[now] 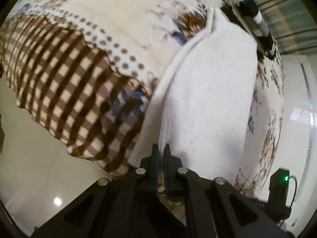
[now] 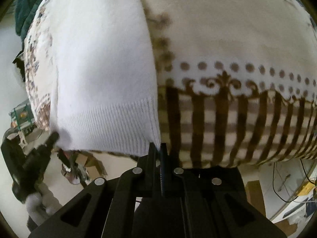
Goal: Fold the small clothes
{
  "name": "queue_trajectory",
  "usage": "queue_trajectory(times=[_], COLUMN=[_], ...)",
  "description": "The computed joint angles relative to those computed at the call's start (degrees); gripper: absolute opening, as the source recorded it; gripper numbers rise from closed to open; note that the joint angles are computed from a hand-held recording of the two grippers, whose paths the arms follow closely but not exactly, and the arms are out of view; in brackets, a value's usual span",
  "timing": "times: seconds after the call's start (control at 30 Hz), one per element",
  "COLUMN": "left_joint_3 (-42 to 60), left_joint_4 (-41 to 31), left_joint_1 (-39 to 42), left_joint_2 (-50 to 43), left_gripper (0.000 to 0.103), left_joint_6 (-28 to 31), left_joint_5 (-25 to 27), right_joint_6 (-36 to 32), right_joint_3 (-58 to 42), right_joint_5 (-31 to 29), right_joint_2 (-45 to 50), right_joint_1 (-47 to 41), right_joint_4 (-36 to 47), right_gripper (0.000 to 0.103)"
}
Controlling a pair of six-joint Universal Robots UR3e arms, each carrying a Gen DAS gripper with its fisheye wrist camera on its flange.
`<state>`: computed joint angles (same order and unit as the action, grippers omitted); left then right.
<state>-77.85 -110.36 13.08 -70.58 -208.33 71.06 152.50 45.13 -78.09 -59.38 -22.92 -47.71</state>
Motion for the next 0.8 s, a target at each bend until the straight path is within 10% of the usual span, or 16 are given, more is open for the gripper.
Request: queue_trajectory(times=[0.33, 0.47, 0.6, 0.8], left_joint_3=[-19.91, -15.29, -12.11, -21.58], left_joint_4=[3.08, -3.24, -5.43, 9.14], left_joint_1=[8.18, 13.92, 19.09, 13.07], left_joint_2=[8.6, 10.92, 12.79, 4.66], left_gripper=[0.004, 0.013, 0.052, 0.059], left_joint_6=[10.06, 17.67, 22.16, 20.11], left_joint_5=[1.83, -4.34, -8.51, -11.64], right_joint_6=[2.06, -1.86, -7.45, -7.34], right_joint_3=[26.92, 19.75, 5.13, -6.42], right_joint_5=[-0.94, 0.8, 4.54, 8.25], right_joint_2=[-7.47, -2.98, 3.29, 9.17], right_joint_1=[11.75, 11.73, 6.66, 1.95], right_joint_4=[-18.88, -13.33, 1.49, 6.26], right_gripper=[0.003, 0.01, 0.059, 0.061])
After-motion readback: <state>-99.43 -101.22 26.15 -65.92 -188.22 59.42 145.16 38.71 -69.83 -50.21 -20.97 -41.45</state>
